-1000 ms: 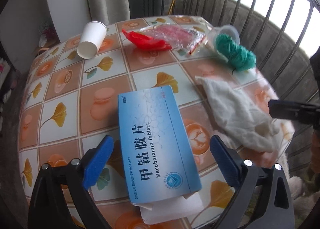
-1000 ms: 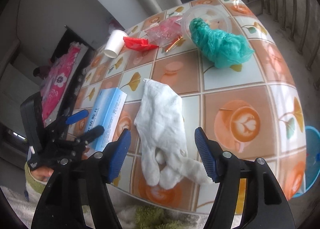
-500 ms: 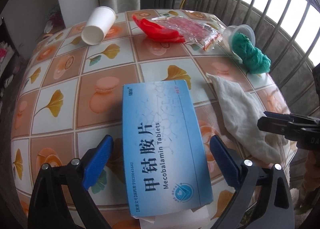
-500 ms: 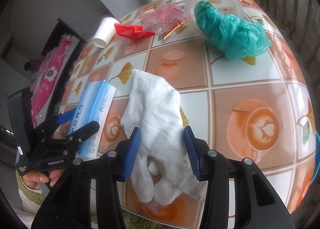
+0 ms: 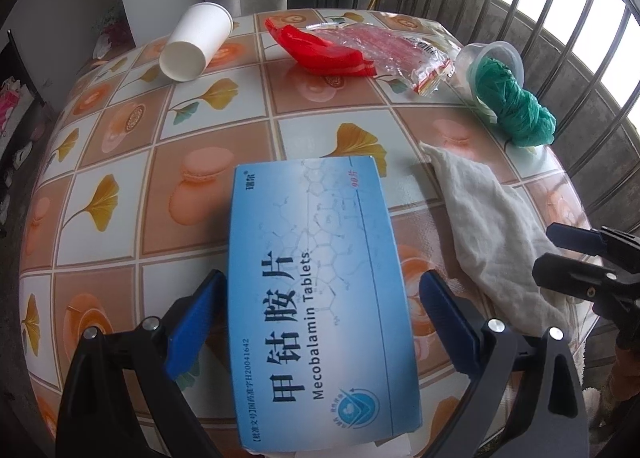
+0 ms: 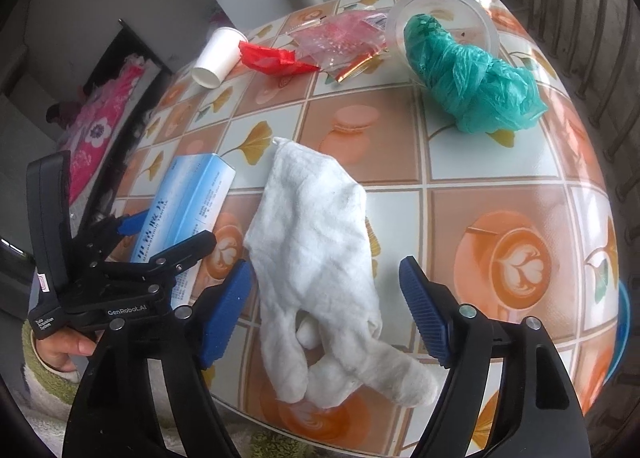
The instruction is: Collect trash
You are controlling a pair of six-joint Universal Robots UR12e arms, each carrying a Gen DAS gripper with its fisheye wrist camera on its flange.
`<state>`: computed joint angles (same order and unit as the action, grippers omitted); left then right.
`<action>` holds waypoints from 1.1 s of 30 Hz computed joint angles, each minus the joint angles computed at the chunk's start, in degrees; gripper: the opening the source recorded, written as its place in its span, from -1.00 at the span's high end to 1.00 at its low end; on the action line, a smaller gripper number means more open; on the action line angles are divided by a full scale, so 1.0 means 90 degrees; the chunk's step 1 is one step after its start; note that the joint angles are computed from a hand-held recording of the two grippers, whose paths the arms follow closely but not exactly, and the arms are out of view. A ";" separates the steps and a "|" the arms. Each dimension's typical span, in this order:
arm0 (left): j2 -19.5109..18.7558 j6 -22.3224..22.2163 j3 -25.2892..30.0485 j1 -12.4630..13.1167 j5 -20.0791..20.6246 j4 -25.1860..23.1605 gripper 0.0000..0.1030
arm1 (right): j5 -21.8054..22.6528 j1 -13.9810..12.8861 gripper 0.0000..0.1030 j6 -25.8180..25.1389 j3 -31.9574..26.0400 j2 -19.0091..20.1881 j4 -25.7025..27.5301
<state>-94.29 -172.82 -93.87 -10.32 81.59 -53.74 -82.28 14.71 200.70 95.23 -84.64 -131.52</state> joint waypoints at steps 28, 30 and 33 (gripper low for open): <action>0.0015 -0.0276 -0.0083 0.0012 0.0231 0.0252 -0.65 | -0.0236 -0.0012 0.81 0.0277 0.0022 -0.0004 0.0109; 0.0015 -0.0249 -0.0087 0.0002 0.0254 0.0261 -0.65 | -0.0237 -0.0025 0.83 0.0321 0.0053 -0.0039 0.0112; 0.0014 -0.0241 -0.0089 -0.0002 0.0265 0.0274 -0.65 | -0.0227 -0.0073 0.83 0.0400 0.0127 -0.0124 0.0128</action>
